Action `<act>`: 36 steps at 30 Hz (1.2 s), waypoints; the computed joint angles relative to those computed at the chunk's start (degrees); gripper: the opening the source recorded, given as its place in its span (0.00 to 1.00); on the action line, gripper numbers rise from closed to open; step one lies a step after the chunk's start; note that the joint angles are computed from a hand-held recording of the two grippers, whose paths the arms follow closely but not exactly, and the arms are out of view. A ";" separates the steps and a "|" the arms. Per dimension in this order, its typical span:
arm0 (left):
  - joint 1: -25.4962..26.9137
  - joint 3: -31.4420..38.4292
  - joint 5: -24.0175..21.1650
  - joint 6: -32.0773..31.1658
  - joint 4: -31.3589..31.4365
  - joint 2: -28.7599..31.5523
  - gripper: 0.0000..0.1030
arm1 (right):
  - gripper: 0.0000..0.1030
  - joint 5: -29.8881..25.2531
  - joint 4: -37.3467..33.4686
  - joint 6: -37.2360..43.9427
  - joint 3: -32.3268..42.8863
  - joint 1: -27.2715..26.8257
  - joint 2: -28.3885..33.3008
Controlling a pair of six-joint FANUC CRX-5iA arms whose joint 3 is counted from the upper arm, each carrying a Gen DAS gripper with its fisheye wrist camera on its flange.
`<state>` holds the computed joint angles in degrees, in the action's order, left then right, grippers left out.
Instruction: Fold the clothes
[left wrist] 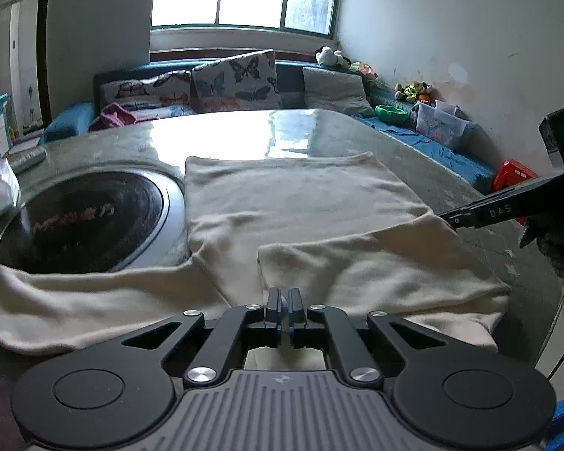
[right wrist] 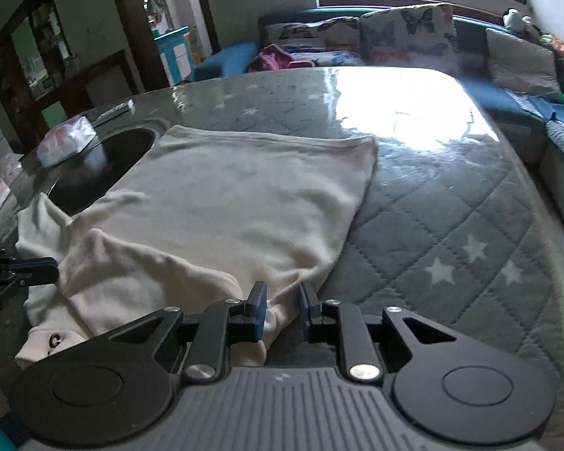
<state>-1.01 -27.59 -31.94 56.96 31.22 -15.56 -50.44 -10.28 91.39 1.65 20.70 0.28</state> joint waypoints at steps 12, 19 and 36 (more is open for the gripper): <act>0.29 1.99 -1.43 2.55 -2.94 1.41 0.10 | 0.06 2.61 -2.87 8.11 -2.00 -2.59 -3.34; -0.70 4.17 -2.57 5.33 -6.29 3.07 0.20 | 0.09 -2.74 -9.52 20.47 1.89 -4.42 -1.26; -1.85 4.69 0.60 2.76 -4.26 0.46 0.03 | 0.13 -3.93 -12.38 28.20 2.95 -4.95 1.03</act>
